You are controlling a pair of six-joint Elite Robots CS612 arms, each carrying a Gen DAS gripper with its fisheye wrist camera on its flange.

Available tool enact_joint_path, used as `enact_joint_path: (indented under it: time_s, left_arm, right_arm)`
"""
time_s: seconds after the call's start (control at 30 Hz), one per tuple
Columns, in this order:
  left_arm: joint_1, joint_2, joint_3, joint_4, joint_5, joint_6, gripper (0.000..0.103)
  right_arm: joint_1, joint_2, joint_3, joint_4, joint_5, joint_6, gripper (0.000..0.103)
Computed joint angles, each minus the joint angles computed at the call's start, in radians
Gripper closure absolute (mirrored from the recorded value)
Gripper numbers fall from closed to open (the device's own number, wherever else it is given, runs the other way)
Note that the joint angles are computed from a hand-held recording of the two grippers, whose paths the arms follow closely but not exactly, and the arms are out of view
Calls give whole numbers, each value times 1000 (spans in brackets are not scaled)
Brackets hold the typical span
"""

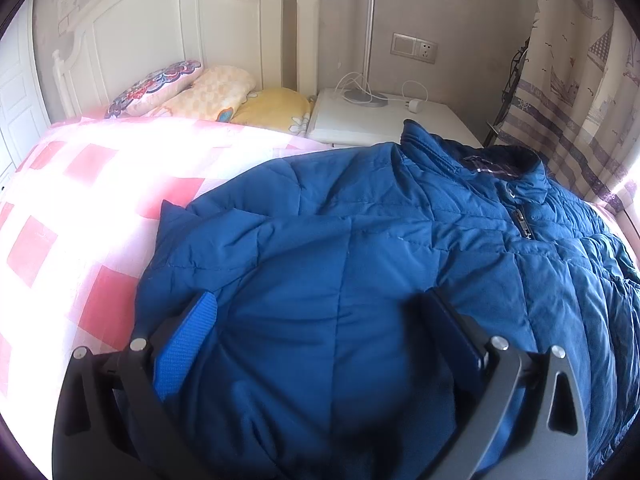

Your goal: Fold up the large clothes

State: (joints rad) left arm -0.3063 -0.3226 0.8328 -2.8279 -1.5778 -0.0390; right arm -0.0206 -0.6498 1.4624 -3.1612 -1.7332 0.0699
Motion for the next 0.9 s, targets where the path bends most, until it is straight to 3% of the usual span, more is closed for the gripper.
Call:
enact_joint_path:
  time_s: [0.07,0.17,0.33,0.47,0.53,0.6,0.73,0.83,0.9]
  left_arm:
    - [0,1,-1,1,1,0,1]
    - [0,1,-1,1,2,0,1]
    - [0,1,0,0,0,-1,1]
    - [2,1,1,-4,-3,3,1]
    - [5,-11,14,15,-17,26,2]
    - [5,-66,89,22,-8,36,2]
    - [26,-208,356,-182,-164,76,2]
    - [20,-299,556,-249,-153,146,2]
    - [19,-329,650,-270,-174,190,2]
  right_arm:
    - [10,-8,34,3,-17,16,16]
    - [4,6,42,16,18,54,28]
    - [30,30,-3,76,-73,17,28]
    - [6,-4,50,50,22,43,27]
    - [8,-43,112,0,28,41,28]
    - [12,-80,190,-92,48,8,28]
    - [28,-133,311,-159,108,-14,28]
    - [51,-143,362,-163,133,-20,28]
    - [76,-132,366,-132,94,-37,27]
